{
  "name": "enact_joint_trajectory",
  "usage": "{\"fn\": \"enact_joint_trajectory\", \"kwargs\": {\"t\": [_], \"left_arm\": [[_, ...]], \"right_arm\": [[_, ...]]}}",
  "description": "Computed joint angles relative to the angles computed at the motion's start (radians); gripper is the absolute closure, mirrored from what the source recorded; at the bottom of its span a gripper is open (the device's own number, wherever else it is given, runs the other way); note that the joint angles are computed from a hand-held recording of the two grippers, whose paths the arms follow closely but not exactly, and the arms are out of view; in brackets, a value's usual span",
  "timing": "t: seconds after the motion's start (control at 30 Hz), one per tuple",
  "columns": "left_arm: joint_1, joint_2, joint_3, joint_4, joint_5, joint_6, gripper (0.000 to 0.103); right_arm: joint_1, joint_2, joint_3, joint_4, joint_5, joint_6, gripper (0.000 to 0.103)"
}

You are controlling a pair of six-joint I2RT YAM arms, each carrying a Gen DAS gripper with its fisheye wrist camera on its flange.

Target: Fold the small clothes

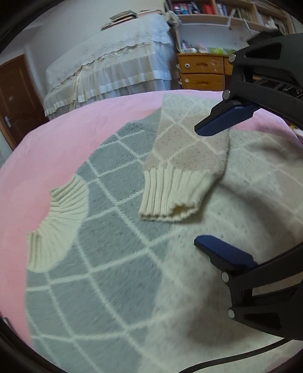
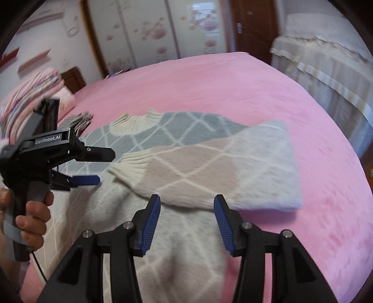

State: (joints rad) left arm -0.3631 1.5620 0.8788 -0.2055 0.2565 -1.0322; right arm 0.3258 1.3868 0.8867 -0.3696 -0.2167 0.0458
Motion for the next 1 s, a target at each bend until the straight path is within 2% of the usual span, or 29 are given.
{"fn": "enact_joint_trajectory", "kwargs": {"t": [0.03, 0.13, 0.33, 0.43, 0.47, 0.53, 0.73, 0.87, 1.0], "left_arm": [[-0.005, 0.024, 0.014, 0.002, -0.001, -0.007, 0.031], [-0.024, 0.092, 0.066, -0.001, -0.009, -0.011, 0.041], [-0.053, 0.172, 0.152, -0.005, -0.037, -0.019, 0.044], [-0.058, 0.238, 0.242, -0.094, -0.032, 0.018, 0.087], [-0.062, 0.264, 0.278, -0.132, -0.037, 0.025, 0.092], [-0.064, 0.272, 0.295, -0.136, -0.040, 0.016, 0.095], [-0.111, 0.231, 0.466, -0.295, -0.197, 0.077, 0.097], [-0.123, 0.182, 0.620, -0.425, -0.337, 0.150, 0.097], [-0.109, 0.156, 0.719, -0.502, -0.406, 0.210, 0.097]], "right_arm": [[-0.024, -0.007, -0.009, 0.003, -0.005, 0.000, 0.055], [-0.080, -0.003, -0.027, 0.011, -0.003, 0.000, 0.055], [-0.183, 0.040, -0.022, 0.020, -0.015, -0.013, 0.055], [-0.237, 0.059, -0.017, 0.024, -0.036, -0.025, 0.055], [-0.253, 0.074, -0.010, 0.023, -0.038, -0.036, 0.055], [-0.275, 0.107, 0.002, 0.022, -0.029, -0.052, 0.055], [-0.322, 0.191, 0.023, 0.010, -0.091, -0.056, 0.055], [-0.295, 0.217, 0.037, 0.020, -0.109, -0.042, 0.055], [-0.242, 0.236, 0.057, 0.035, -0.111, -0.024, 0.055]]}}
